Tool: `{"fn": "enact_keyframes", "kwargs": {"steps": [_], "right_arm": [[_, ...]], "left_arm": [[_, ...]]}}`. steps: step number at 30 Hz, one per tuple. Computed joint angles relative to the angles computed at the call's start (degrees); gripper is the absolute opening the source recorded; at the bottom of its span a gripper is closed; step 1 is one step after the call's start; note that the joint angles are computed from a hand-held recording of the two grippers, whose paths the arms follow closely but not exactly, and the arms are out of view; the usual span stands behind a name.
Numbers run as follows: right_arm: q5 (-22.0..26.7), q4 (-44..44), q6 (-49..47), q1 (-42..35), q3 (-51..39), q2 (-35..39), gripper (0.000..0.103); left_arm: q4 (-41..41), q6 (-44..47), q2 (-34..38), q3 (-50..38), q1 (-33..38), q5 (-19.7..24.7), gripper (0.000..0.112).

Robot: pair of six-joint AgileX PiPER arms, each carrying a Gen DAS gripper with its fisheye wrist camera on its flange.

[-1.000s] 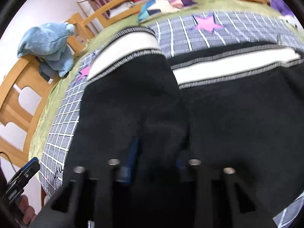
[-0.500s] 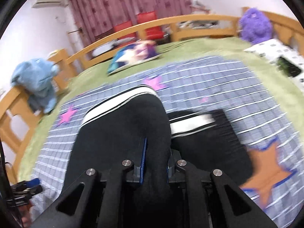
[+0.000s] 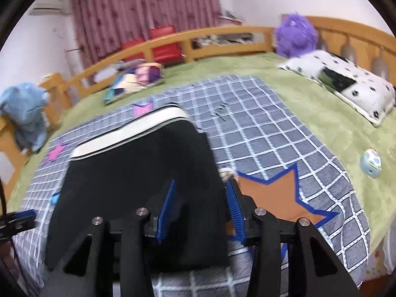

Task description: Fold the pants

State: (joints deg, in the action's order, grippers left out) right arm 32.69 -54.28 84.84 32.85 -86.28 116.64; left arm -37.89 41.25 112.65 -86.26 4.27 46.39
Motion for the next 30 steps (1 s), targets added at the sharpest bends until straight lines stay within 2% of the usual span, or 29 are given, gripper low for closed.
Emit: {"fn": "enact_keyframes", "kwargs": {"steps": [2,3,5,8,11,13,14,15,17,20,24,25,27,29,30], "right_arm": [[0.21,0.46,-2.12,1.01,-0.30,1.47,0.046],[2.21,-0.89,-2.51,2.14,-0.66,3.18,0.047],[4.51,0.46,-5.48,3.13,-0.90,5.75,0.050],[1.49,1.23,-3.58,2.40,2.09,4.69,0.052],[1.22,6.40,-10.47,1.15,1.83,2.79,0.052],[1.27,2.41,-6.87,1.35,3.29,0.46,0.054],[1.39,0.58,-5.46,1.23,3.28,-0.39,0.062],[1.18,0.85,-6.35,0.95,2.59,-0.47,0.066],[0.31,4.31,-12.03,-0.98,-0.90,0.66,0.067],[-0.41,18.65,-28.62,-5.36,-9.58,5.64,0.069],[6.81,39.70,-48.99,-11.10,-25.32,15.28,0.071],[6.90,45.43,-53.05,-12.81,-27.84,17.41,0.072],[9.73,56.26,-61.56,-15.88,-33.81,21.24,0.072],[14.58,60.70,-66.02,-17.55,-41.73,25.68,0.072],[15.85,60.98,-66.52,-17.65,-44.30,27.13,0.071]], "left_arm": [[3.26,-2.34,0.93,1.93,-2.01,-1.59,0.061],[3.77,-2.53,1.63,3.33,-2.71,-2.18,0.062],[6.33,-4.11,2.61,5.65,-4.03,-4.00,0.071],[3.80,-2.29,3.25,5.54,-2.78,-1.73,0.072],[2.80,-0.62,3.16,2.66,-0.94,3.03,0.070],[1.17,1.78,1.48,3.23,0.25,2.31,0.070],[0.76,2.18,0.81,3.17,0.67,1.69,0.070],[0.07,2.42,0.81,2.20,1.19,1.97,0.070],[0.23,0.75,2.34,-1.70,1.71,3.34,0.070],[3.07,-4.91,6.35,-9.28,1.73,5.06,0.070],[6.23,-10.91,12.37,-18.27,0.78,7.54,0.070],[8.78,-13.69,14.17,-20.94,0.20,8.22,0.069],[8.27,-14.93,17.05,-24.06,0.37,10.15,0.069],[6.99,-15.56,19.73,-27.35,0.97,12.48,0.069],[6.16,-15.46,20.26,-27.36,0.88,12.08,0.069]]}}
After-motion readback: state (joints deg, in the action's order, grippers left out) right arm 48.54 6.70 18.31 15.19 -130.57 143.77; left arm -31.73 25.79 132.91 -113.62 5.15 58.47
